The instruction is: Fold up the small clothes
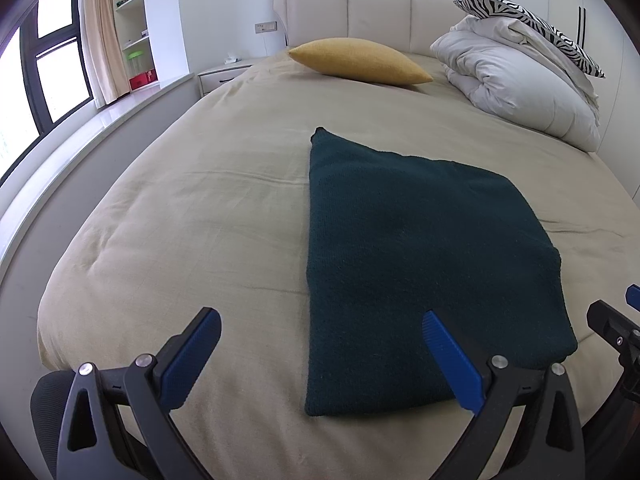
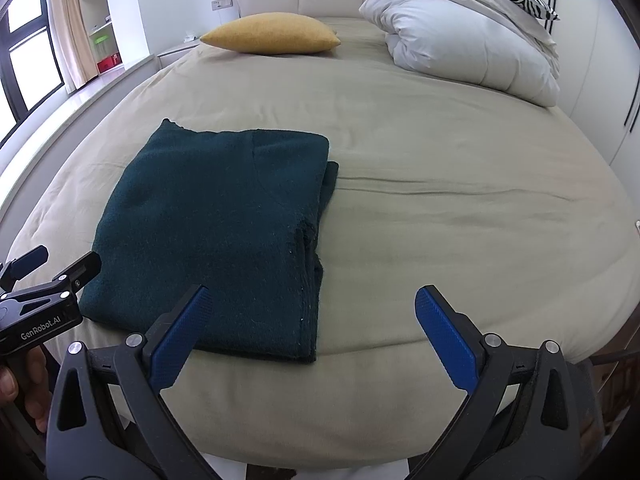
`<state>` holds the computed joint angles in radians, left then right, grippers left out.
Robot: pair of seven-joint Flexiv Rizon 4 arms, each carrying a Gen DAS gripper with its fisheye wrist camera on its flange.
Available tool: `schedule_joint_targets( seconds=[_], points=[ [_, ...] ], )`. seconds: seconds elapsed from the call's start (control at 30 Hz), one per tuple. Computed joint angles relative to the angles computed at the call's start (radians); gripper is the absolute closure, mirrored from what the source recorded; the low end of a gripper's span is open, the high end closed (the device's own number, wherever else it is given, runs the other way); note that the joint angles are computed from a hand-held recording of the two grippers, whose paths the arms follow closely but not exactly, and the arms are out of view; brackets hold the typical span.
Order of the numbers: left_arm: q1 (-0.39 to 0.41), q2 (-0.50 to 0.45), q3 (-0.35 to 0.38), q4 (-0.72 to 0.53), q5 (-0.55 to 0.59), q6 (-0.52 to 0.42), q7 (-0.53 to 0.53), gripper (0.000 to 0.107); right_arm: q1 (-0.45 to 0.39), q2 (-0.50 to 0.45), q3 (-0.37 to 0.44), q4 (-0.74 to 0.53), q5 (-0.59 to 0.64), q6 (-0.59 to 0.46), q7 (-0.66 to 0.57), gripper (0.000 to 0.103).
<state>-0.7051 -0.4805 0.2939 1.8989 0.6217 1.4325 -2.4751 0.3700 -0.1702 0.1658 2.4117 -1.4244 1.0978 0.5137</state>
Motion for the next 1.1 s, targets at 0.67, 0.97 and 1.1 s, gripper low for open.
schedule_joint_targets(
  seconds=[0.67,0.97,1.1],
  points=[
    [0.006,0.003,-0.008,0.000,0.006,-0.005,-0.004,0.004,0.004,-0.004,0.000,0.000,0.002,0.001,0.008,0.000],
    [0.005,0.002,-0.009,-0.001,0.008,-0.006,-0.006,0.004,0.007,-0.006,0.001,0.000,0.005,-0.001,0.011,0.000],
    [0.007,0.003,-0.011,-0.001,0.007,-0.007,-0.006,0.004,0.007,-0.006,0.001,0.000,0.004,0.000,0.013,0.000]
  ],
)
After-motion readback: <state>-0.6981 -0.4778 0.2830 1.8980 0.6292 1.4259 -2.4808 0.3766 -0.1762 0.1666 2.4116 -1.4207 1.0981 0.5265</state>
